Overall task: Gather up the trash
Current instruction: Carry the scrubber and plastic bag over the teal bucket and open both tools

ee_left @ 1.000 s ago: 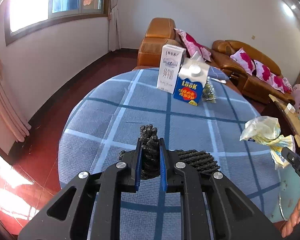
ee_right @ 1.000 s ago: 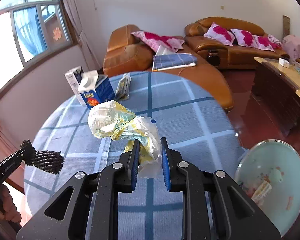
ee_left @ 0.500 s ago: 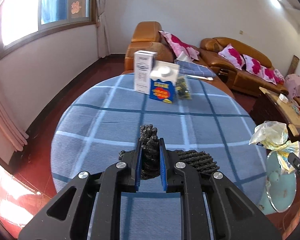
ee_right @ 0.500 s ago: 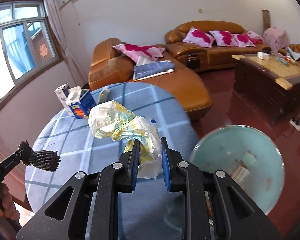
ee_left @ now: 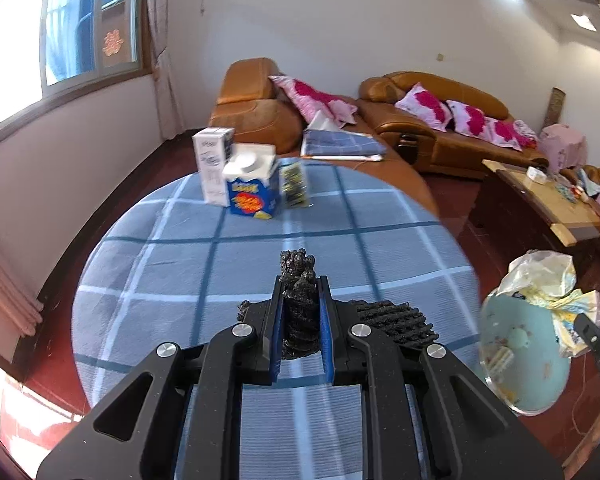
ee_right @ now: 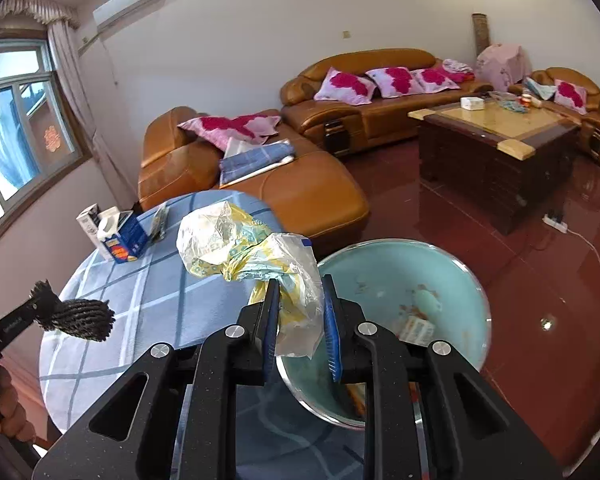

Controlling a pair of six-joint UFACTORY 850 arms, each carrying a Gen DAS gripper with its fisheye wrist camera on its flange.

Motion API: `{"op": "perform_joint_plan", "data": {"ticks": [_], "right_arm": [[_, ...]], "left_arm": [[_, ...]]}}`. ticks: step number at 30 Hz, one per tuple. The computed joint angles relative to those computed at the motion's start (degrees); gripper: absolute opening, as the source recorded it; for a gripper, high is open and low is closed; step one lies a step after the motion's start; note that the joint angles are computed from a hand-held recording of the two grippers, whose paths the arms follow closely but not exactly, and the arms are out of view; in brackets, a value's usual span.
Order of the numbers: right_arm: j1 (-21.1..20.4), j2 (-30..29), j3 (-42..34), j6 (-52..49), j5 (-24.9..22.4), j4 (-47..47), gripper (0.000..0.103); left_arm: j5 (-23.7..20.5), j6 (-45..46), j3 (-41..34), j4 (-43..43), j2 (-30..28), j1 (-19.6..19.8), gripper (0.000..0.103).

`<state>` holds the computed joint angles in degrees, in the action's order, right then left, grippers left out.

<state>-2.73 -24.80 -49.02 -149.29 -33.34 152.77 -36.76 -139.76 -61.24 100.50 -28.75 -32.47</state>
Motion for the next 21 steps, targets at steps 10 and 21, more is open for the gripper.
{"op": "perform_joint_plan", "data": {"ticks": [10, 21], "right_arm": [[-2.9, 0.0, 1.0, -2.2, -1.3, 3.3, 0.021], [-5.8, -3.6, -1.1, -7.5, 0.5, 11.4, 0.021]], "left_arm": [[2.5, 0.8, -5.8, 0.6, -3.5, -2.8, 0.015], [5.2, 12.1, -15.6, -4.7, -10.8, -5.5, 0.015]]}}
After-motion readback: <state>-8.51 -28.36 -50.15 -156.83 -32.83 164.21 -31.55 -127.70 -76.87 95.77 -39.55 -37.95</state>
